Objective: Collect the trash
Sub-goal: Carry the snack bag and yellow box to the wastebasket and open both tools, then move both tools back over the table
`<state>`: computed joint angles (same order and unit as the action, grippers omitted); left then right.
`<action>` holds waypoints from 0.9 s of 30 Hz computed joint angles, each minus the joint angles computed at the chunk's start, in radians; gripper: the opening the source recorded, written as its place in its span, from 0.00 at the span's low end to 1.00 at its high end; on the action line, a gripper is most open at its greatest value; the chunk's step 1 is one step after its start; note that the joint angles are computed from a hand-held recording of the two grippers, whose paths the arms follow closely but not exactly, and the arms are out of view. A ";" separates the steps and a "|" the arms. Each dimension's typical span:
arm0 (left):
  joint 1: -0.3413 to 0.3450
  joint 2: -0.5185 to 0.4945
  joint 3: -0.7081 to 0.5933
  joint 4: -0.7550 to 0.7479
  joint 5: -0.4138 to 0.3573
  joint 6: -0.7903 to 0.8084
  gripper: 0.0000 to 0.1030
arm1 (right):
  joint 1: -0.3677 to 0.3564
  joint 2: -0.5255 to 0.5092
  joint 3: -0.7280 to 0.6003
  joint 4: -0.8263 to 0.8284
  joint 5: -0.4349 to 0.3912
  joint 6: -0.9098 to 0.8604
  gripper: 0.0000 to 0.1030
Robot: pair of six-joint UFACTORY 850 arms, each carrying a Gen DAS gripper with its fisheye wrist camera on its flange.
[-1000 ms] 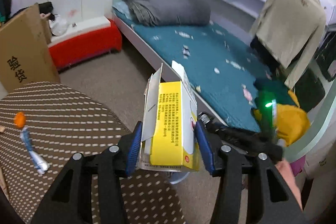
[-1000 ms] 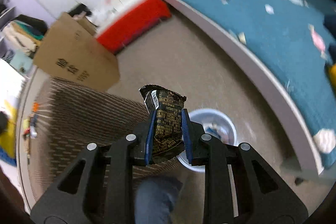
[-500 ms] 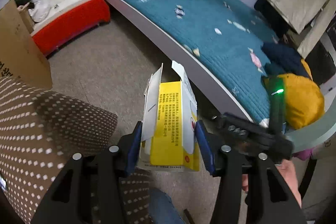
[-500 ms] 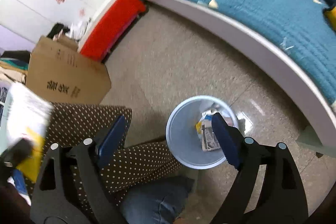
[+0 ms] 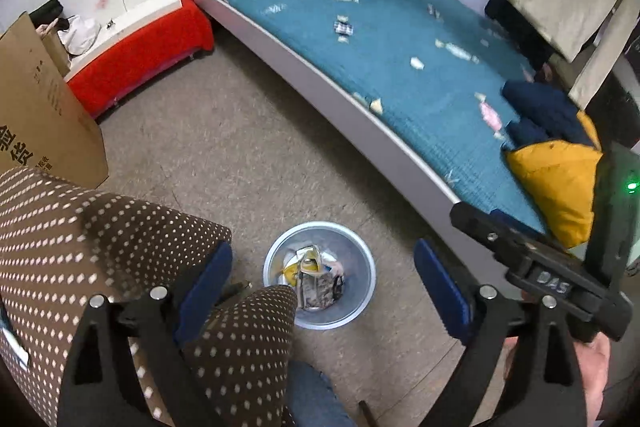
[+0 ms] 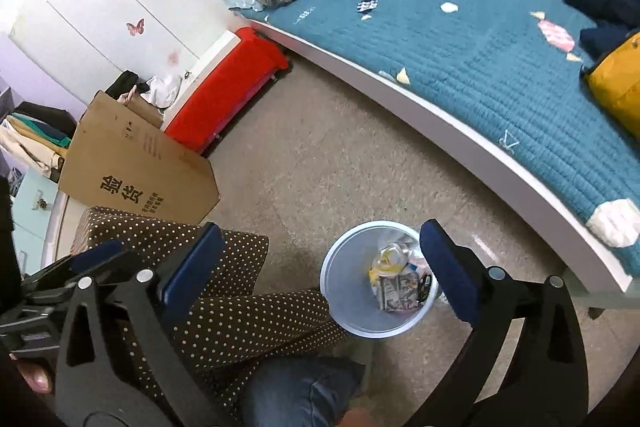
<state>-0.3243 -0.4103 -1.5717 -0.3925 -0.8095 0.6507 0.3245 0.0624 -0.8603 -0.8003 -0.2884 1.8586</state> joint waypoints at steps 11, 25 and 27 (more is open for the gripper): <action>0.081 0.204 0.158 -0.212 0.084 0.194 0.90 | 0.116 0.017 -0.089 -0.079 -0.132 0.027 0.94; 0.294 0.367 0.247 -0.455 0.096 0.409 0.90 | 0.290 -0.117 -0.402 -0.064 -0.328 -0.166 0.94; 0.343 0.376 0.250 -0.480 0.096 0.432 0.91 | 0.309 -0.148 -0.456 -0.061 -0.346 -0.202 0.94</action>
<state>0.0190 -0.0345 -1.3216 -0.8720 -0.7132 1.0827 0.6332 -0.0861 -1.3166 -0.8615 -0.6344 1.6563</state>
